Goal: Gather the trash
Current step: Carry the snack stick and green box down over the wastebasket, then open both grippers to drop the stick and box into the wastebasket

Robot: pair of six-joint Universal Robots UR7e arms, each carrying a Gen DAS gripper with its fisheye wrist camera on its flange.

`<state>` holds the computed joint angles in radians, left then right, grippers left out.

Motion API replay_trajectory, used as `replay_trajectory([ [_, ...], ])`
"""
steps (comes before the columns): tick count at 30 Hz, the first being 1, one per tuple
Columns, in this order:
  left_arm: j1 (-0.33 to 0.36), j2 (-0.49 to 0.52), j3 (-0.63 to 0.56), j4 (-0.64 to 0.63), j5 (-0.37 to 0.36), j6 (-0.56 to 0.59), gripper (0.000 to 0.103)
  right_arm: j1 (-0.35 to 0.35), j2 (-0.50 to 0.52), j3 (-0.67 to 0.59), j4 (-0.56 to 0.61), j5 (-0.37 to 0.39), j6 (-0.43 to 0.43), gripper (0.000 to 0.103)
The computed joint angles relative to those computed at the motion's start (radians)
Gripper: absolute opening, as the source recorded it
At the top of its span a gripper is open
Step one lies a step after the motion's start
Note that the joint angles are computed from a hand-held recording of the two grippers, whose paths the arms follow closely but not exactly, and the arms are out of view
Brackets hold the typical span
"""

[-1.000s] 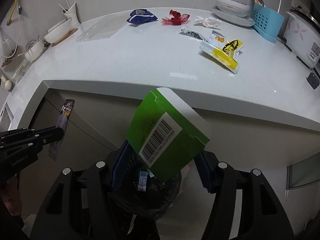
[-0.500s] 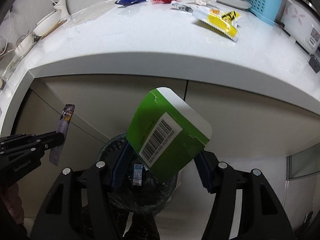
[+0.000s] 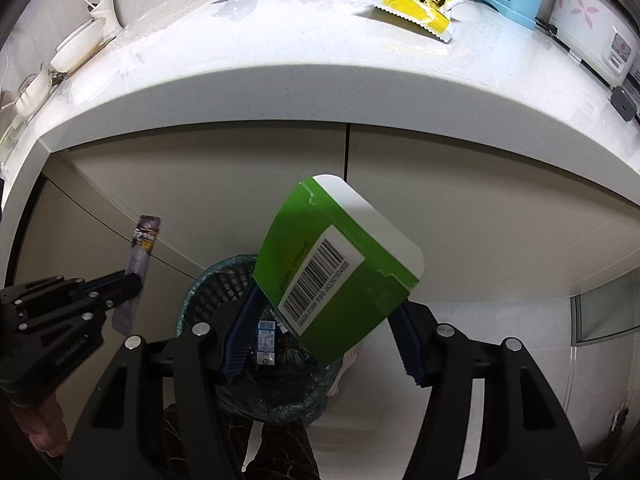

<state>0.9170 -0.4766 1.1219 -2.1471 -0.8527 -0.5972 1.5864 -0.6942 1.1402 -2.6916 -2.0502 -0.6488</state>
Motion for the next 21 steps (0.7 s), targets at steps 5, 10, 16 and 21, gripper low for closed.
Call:
replay_trajectory([
  [5, 0.004, 0.009, 0.003, -0.030, -0.038, 0.052, 0.007, 0.002, 0.003, -0.002, 0.007, -0.004, 0.006, 0.058],
  [10, 0.002, 0.013, 0.001, -0.035, -0.047, 0.080, 0.013, 0.005, 0.006, -0.001, 0.013, -0.011, 0.004, 0.058],
  [16, -0.006, 0.001, 0.018, -0.029, -0.042, 0.066, 0.029, 0.007, 0.012, -0.012, 0.030, -0.009, 0.002, 0.058],
  [21, -0.006, -0.024, 0.055, -0.044, -0.019, 0.019, 0.055, 0.010, 0.021, -0.025, 0.043, -0.005, -0.006, 0.058],
])
